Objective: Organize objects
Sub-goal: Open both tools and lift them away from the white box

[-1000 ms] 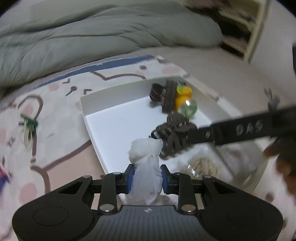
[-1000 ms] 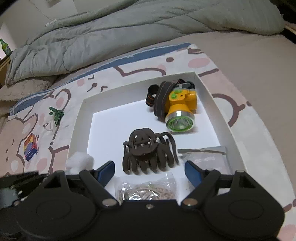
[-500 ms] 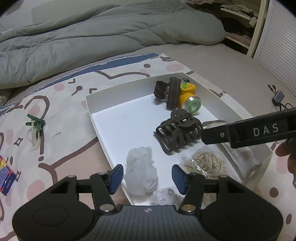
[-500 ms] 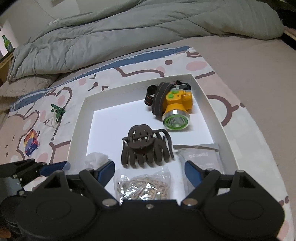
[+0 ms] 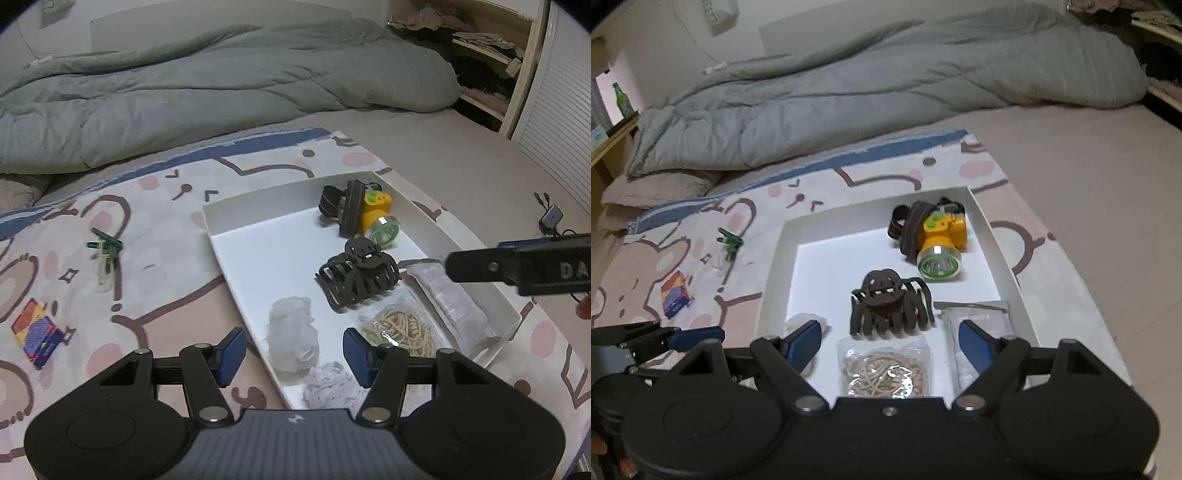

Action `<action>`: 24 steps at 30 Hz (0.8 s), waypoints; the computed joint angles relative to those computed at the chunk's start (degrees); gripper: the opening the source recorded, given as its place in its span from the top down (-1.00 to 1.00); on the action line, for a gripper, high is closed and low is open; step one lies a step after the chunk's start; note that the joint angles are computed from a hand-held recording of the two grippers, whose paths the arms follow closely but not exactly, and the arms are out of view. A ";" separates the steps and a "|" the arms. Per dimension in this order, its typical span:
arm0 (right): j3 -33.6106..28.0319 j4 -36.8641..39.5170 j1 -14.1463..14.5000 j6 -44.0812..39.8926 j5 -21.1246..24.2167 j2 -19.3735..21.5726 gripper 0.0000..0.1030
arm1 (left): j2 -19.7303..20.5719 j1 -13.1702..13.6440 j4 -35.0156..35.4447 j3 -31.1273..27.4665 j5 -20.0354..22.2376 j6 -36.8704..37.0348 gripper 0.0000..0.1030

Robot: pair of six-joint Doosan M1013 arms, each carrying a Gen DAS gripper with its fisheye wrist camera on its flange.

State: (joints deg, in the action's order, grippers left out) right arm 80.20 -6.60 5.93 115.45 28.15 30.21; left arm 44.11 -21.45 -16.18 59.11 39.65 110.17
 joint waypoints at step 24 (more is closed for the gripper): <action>9.93 -31.28 4.88 26.31 -3.47 -8.10 -1.00 | -8.70 1.23 1.94 11.44 -9.54 -5.78 -0.97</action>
State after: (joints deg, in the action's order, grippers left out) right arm 90.14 -37.88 10.81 141.76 24.68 22.11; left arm 35.41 -20.22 -14.24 70.55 30.11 104.39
